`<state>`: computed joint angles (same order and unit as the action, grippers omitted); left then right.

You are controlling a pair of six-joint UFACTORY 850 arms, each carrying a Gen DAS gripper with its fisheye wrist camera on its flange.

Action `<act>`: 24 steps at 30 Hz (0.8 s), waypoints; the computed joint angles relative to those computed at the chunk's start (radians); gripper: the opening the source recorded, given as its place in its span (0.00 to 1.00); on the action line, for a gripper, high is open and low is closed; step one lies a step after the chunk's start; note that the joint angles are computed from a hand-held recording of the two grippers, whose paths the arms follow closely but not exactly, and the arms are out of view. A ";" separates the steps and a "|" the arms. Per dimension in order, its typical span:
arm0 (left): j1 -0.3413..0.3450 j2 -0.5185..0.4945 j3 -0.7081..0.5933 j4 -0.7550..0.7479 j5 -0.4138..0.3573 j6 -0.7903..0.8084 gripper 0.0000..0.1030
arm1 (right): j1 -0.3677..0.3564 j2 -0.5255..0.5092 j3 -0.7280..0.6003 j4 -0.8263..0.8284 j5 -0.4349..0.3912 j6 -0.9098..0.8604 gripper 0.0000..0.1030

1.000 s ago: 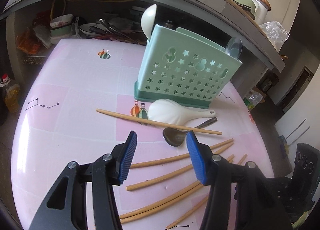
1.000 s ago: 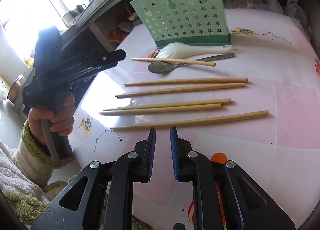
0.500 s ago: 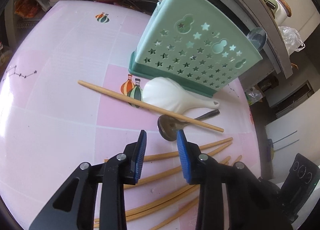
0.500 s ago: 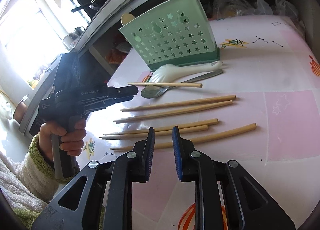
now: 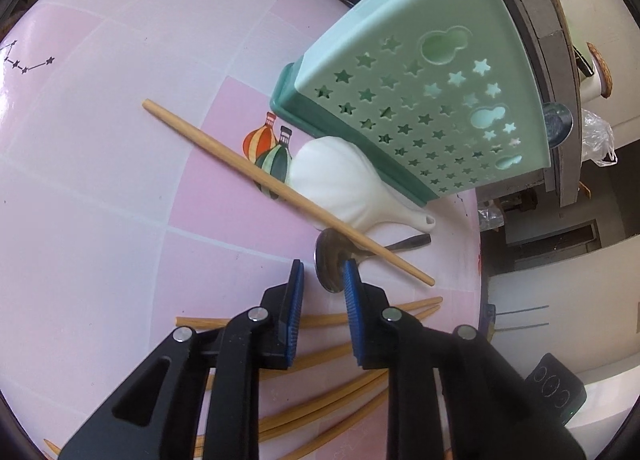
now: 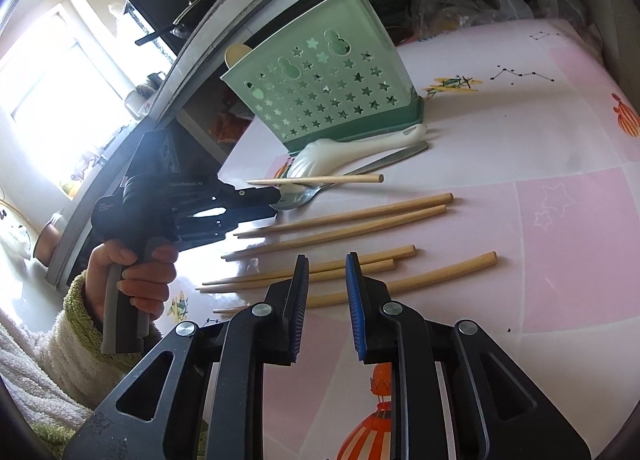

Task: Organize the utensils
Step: 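Close the left tool on the metal spoon's handle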

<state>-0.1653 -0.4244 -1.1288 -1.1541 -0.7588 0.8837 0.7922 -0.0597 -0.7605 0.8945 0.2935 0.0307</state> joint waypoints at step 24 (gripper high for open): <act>-0.021 0.110 0.074 0.089 0.197 -0.009 0.04 | 0.048 0.049 0.028 0.209 0.081 -0.150 0.20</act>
